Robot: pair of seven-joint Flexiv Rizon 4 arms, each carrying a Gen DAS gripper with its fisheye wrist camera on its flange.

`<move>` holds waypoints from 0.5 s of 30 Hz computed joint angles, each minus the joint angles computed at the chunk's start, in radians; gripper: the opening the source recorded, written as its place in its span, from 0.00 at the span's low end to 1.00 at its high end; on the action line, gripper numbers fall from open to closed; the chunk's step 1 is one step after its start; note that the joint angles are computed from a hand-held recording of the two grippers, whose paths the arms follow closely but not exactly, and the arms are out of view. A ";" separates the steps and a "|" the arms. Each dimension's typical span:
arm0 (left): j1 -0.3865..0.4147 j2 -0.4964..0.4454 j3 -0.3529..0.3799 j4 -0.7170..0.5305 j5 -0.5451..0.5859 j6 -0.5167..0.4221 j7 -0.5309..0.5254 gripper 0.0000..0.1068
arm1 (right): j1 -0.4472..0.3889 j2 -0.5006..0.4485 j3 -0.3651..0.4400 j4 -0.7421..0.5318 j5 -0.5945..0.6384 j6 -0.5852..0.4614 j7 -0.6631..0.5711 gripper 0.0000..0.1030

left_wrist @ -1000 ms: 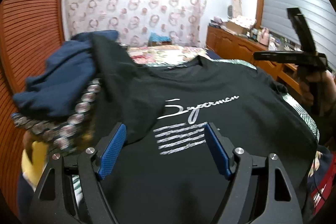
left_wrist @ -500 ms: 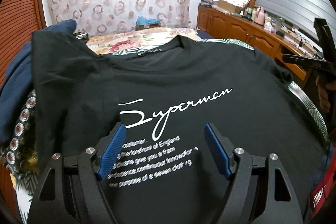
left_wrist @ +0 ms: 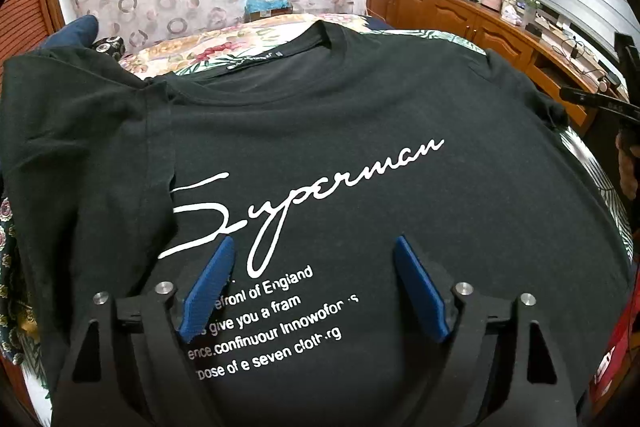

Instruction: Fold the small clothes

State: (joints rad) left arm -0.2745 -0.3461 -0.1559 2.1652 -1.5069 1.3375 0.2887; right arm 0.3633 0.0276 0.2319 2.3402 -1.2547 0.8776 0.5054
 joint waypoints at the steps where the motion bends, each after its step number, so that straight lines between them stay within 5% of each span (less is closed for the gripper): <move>1: -0.002 0.002 -0.001 0.002 -0.003 0.003 0.006 0.81 | 0.001 -0.005 -0.001 -0.005 0.007 0.006 0.007 0.61; 11: -0.004 0.001 -0.002 0.003 -0.003 0.007 -0.002 0.81 | -0.013 -0.059 -0.029 -0.048 0.007 0.134 0.054 0.61; 15: -0.004 0.000 0.000 0.004 0.001 0.006 -0.007 0.81 | 0.024 -0.093 -0.017 -0.100 0.092 0.076 -0.049 0.59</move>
